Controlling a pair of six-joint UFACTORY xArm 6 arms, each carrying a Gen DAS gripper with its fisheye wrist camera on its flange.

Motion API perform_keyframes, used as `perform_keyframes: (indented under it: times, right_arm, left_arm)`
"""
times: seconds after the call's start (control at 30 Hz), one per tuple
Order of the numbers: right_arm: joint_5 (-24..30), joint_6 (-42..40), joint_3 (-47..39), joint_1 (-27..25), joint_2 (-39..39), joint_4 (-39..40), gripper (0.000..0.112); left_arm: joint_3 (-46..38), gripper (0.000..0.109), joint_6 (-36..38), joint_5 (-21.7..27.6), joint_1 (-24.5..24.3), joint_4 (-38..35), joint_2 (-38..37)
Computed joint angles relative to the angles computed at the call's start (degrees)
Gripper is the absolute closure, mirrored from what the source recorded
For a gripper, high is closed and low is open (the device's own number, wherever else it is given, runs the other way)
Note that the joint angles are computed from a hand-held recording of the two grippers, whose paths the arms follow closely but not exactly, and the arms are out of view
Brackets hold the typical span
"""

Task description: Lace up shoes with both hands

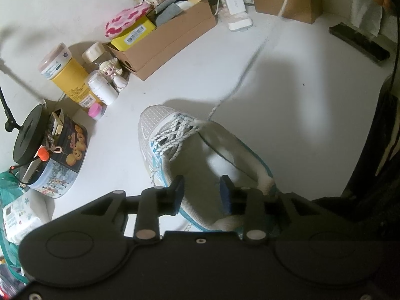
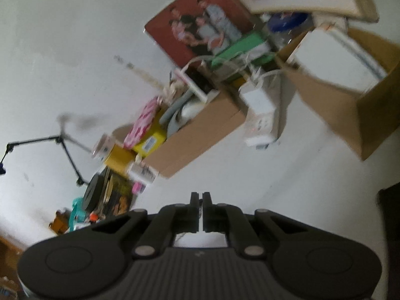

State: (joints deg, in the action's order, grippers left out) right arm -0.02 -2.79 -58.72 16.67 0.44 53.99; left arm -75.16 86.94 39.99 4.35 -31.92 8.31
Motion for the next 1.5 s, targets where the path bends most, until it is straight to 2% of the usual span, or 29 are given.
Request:
perform_keyframes:
  times: [0.03, 0.1, 0.17, 0.23, 0.37, 0.47, 0.53, 0.6, 0.73, 0.8, 0.83, 0.93, 1.07, 1.23, 1.33, 1.5]
  right_arm:
    - [2.31, 3.68, -0.44, -0.38, 0.36, -5.77, 0.099]
    - [4.85, 5.93, -1.65, 0.12, 1.14, -11.61, 0.065]
    - [6.76, 6.76, -2.97, 0.80, 1.93, -15.25, 0.058]
    - [9.04, 8.84, -5.12, 2.24, 3.37, -20.09, 0.051]
    - [12.10, 12.74, -8.99, 4.71, 5.75, -25.39, 0.025]
    - [15.45, 17.12, -12.43, 5.96, 7.40, -30.46, 0.019]
    - [18.26, 21.03, -15.11, 6.64, 8.62, -35.88, 0.011]
    - [21.57, 24.66, -18.10, 7.16, 9.90, -41.21, 0.010]
    - [31.47, 29.92, -25.18, 8.04, 12.61, -48.05, 0.010]
    - [32.74, 30.45, -26.02, 8.68, 12.75, -49.23, 0.010]
    - [33.58, 30.66, -26.40, 9.03, 12.77, -49.81, 0.010]
    - [35.76, 30.65, -27.38, 9.97, 12.88, -51.43, 0.010]
    - [39.87, 31.74, -29.62, 11.98, 13.45, -57.64, 0.010]
    - [44.12, 35.87, -32.53, 14.18, 14.22, -66.72, 0.010]
    - [45.71, 38.21, -34.06, 14.96, 14.59, -70.44, 0.010]
    - [50.17, 41.19, -38.40, 16.81, 16.35, -76.43, 0.010]
  left_arm:
    - [-0.32, 0.069, -0.69, 0.47, 0.13, -0.20, 0.11]
    - [-1.06, 0.068, -2.50, 1.51, 0.44, -0.71, 0.38]
    - [-2.17, 0.066, -5.87, 2.79, 0.88, -1.82, 0.77]
    - [-2.87, 0.059, -8.98, 3.39, 1.24, -3.02, 0.88]
    - [-4.95, 0.054, -19.29, 4.54, 2.20, -4.46, 1.23]
    - [-6.20, 0.041, -27.95, 5.06, 2.60, -3.43, 1.30]
    - [-6.48, 0.037, -31.37, 5.17, 2.69, -2.85, 1.13]
    - [-6.23, 0.031, -37.09, 4.28, 2.56, -1.01, 0.52]
    - [-4.44, 0.029, -42.23, 1.07, 2.15, 1.07, -1.37]
    - [-3.92, 0.018, -43.52, 0.22, 2.00, 2.10, -2.11]
    - [-3.79, 0.017, -44.82, -0.19, 1.90, 2.89, -2.52]
    - [-3.09, 0.016, -44.56, -0.94, 1.99, 1.78, -3.75]
    - [-1.75, 0.016, -45.00, -3.71, 1.38, 2.20, -5.56]
    - [-1.01, 0.016, -47.12, -5.40, 0.55, 8.04, -6.06]
    - [-0.84, 0.016, -45.78, -4.76, 0.89, 8.20, -6.06]
    - [-3.47, 0.016, -41.70, -2.32, 2.53, 4.10, -4.78]
